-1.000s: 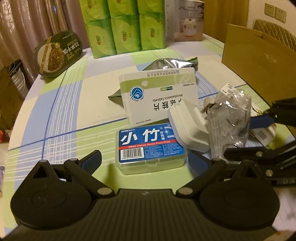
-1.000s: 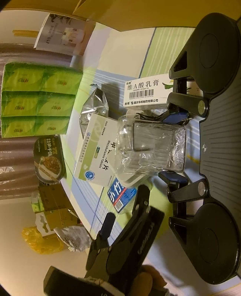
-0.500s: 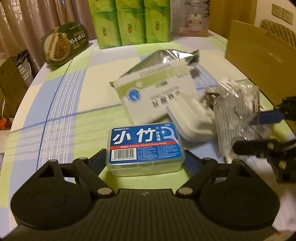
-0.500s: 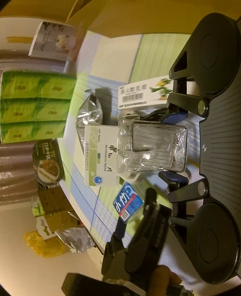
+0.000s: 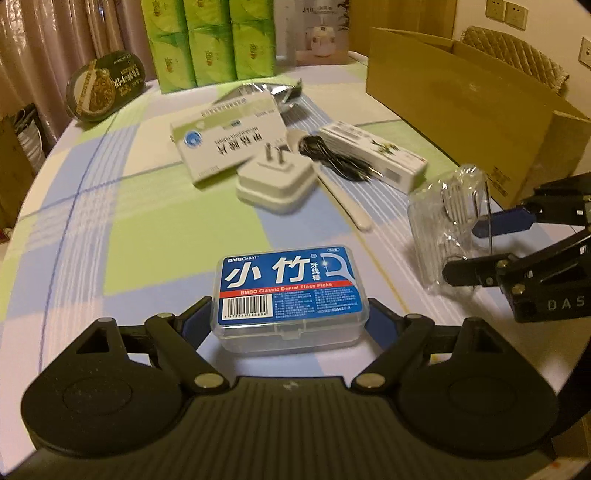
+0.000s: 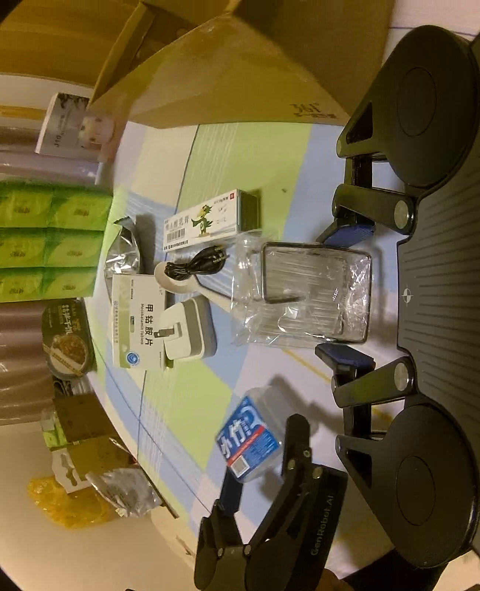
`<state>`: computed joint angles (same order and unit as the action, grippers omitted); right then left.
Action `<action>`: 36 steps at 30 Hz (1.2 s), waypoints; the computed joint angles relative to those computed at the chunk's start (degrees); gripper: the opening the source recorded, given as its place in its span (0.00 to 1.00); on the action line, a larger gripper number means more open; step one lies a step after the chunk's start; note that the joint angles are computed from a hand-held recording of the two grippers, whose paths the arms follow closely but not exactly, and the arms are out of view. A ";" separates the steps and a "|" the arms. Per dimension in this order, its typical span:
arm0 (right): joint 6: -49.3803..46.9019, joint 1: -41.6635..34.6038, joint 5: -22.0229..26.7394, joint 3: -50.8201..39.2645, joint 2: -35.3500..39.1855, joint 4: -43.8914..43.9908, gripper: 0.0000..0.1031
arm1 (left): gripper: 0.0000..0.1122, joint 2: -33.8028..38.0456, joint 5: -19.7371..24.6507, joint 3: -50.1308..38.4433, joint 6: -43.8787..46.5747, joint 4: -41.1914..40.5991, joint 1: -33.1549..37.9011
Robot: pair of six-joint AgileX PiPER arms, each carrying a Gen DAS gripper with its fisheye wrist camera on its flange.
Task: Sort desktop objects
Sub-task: 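Lift the floss-pick box with the left gripper while the right lifts the wrapped rack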
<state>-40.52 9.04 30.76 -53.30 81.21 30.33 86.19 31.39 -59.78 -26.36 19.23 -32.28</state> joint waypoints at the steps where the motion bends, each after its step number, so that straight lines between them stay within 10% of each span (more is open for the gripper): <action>1: -0.49 0.35 -1.63 1.15 -0.39 0.73 0.63 | 0.74 -0.19 -0.10 0.41 -0.57 0.14 -0.33; 11: -8.75 2.47 -12.21 7.23 -1.81 10.95 0.74 | 0.77 -0.26 -1.90 1.84 -5.35 4.66 -1.12; 36: -10.67 2.74 -15.02 5.11 3.22 21.10 0.80 | 0.74 1.92 -2.69 0.97 -11.05 9.22 0.76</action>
<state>-51.20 11.79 15.75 -48.18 84.44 51.43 88.11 28.69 -58.81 -37.41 28.46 -31.51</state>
